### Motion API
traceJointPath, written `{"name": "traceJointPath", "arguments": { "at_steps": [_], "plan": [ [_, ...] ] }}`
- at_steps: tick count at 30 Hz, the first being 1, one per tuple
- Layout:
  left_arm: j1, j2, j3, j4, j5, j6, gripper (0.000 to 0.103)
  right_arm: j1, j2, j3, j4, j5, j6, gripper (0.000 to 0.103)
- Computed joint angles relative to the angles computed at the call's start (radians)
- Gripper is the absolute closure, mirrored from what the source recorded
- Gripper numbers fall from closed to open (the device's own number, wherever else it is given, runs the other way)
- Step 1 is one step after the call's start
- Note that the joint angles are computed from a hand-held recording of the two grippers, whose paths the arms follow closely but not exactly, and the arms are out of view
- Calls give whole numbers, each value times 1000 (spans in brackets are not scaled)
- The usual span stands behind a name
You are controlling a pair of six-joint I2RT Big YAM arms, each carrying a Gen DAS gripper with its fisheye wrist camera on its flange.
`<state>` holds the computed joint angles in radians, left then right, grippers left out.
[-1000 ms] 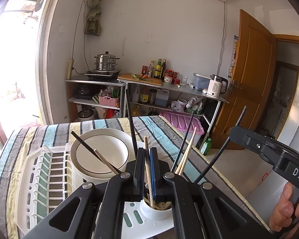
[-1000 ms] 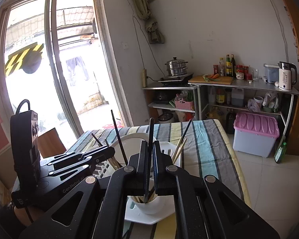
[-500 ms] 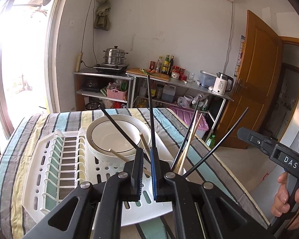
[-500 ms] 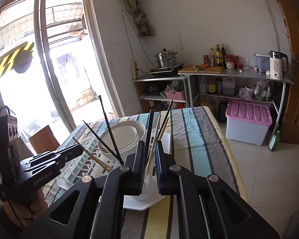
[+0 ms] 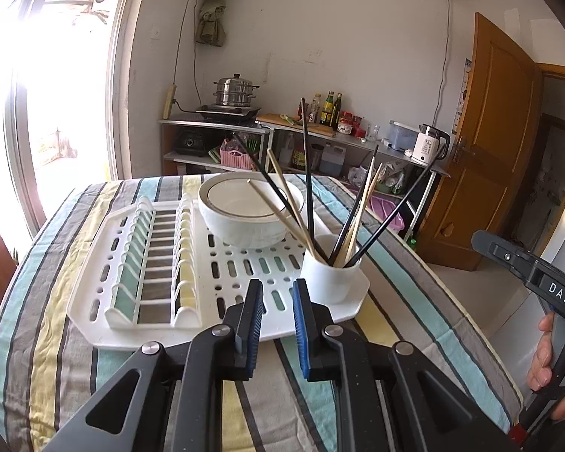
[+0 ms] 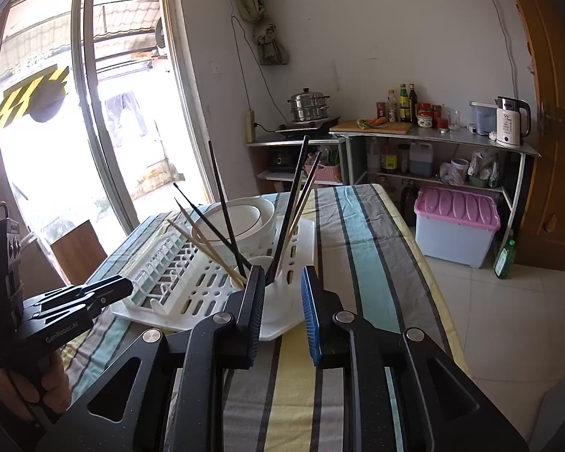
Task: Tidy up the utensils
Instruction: 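Move both open tools back down toward the remaining chopsticks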
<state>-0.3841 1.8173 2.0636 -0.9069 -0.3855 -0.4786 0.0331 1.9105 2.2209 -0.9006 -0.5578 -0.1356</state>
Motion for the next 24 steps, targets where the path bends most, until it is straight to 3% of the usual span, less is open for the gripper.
{"name": "traceJointPath", "arguments": {
  "at_steps": [12,24],
  "plan": [
    [-72,-181,-305,4,-91,-123,88,6,-200,-351,80,10,-69,75],
    [-92,-238,-397,-21,-117,-176,88,30,-262,-451,83,29,-106,74]
  ]
}}
